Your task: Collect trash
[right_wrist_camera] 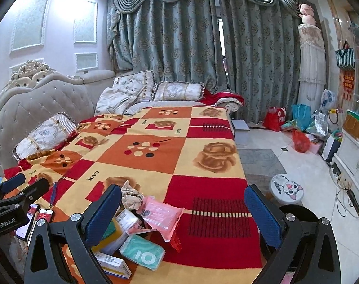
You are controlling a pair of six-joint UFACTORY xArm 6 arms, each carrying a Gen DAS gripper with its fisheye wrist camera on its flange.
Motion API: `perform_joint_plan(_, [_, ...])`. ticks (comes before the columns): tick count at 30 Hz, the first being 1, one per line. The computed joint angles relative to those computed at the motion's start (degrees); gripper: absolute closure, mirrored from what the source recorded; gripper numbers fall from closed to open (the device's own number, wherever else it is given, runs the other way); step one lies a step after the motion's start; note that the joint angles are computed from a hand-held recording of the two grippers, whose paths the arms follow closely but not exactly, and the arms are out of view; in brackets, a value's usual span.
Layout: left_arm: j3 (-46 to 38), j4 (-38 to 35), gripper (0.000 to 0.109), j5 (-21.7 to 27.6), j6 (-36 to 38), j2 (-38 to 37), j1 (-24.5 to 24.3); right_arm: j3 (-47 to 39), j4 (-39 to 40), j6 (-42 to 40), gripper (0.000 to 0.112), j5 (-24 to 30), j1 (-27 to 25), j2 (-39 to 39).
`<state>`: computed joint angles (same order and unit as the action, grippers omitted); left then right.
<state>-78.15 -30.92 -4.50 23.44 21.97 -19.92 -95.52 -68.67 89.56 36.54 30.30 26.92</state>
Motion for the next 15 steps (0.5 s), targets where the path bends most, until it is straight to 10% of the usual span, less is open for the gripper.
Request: perform_joint_plan(15, [-0.7, 2.8, 0.006, 0.9, -2.8, 0.1, 0.9, -1.1, 1.3, -1.3, 0.01, -0.3, 0.2, 0.6])
